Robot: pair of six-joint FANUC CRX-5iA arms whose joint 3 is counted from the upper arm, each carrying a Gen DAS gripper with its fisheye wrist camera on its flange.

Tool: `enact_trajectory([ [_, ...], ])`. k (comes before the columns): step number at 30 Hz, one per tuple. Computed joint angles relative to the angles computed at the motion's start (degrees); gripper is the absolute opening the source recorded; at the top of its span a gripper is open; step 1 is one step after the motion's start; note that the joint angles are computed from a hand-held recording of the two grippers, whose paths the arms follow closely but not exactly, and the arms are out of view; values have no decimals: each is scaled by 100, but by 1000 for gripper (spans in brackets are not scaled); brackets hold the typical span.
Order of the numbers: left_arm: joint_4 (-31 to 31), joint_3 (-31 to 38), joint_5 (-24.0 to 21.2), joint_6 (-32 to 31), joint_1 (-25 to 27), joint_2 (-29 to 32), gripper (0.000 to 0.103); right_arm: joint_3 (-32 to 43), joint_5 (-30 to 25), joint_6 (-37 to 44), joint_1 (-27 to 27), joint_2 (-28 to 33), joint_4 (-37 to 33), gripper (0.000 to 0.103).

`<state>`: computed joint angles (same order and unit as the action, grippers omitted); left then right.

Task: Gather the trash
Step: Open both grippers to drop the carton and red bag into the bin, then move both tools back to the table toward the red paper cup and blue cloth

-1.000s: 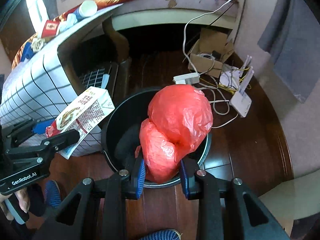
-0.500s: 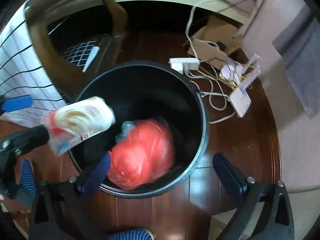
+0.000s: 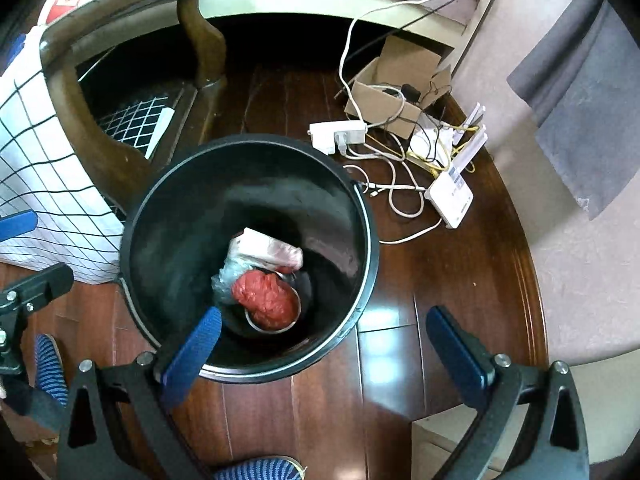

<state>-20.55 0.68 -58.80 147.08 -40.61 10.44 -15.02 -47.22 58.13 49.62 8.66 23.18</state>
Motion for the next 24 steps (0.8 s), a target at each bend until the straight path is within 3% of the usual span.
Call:
enact_trajectory([
  [14, -537, -138, -560, 297, -340, -623, 103, -93, -30, -371, 591, -432, 429, 103],
  [24, -1695, -165, -1366, 1013, -917, -1291, 103, 84, 42, -688, 912, -704, 699, 103],
])
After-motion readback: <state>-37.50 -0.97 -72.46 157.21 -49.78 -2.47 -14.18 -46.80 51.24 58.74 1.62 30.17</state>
